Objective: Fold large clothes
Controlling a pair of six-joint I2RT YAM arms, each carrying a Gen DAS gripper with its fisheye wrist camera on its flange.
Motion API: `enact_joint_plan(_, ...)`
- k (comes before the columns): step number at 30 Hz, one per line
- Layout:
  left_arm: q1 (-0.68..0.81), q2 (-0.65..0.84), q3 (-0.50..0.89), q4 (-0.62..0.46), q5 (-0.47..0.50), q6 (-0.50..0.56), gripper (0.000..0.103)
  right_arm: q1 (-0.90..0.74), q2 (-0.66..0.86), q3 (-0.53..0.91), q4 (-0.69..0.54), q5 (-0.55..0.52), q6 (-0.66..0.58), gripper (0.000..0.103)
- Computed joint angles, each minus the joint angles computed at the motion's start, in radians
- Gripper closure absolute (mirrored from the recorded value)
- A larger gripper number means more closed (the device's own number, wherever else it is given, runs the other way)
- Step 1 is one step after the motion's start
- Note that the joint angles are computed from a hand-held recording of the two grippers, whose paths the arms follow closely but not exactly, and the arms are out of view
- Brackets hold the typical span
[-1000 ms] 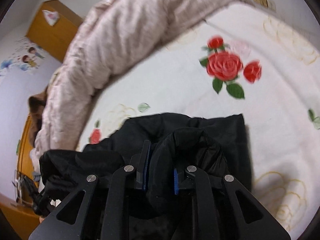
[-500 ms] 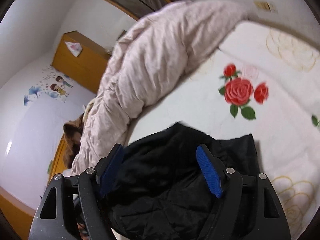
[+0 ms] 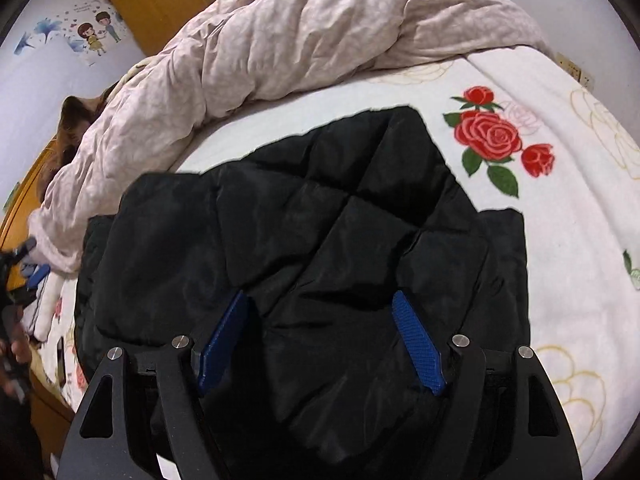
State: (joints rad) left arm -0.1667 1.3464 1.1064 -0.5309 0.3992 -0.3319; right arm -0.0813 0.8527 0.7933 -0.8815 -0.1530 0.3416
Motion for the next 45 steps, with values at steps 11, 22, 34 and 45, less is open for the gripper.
enact_joint_plan(11, -0.267, 0.172, 0.029, 0.054, -0.103, 0.151, 0.02, -0.05, 0.009, 0.085, 0.008, -0.024, -0.09, 0.028)
enact_joint_plan(22, -0.331, 0.477, 0.139, 0.242, -0.315, 0.149, 0.015, 0.016, 0.352, 0.003, 0.313, 0.164, -0.089, 0.027)
enact_joint_plan(34, -0.378, 0.38, 0.228, 0.125, -0.258, 0.128, 0.017, 0.019, 0.293, 0.116, 0.199, 0.189, -0.048, 0.027)
enact_joint_plan(45, -0.507, 0.691, 0.446, 0.127, -0.297, 0.129, 0.015, -0.075, 0.466, 0.039, 0.35, 0.186, -0.113, 0.026)
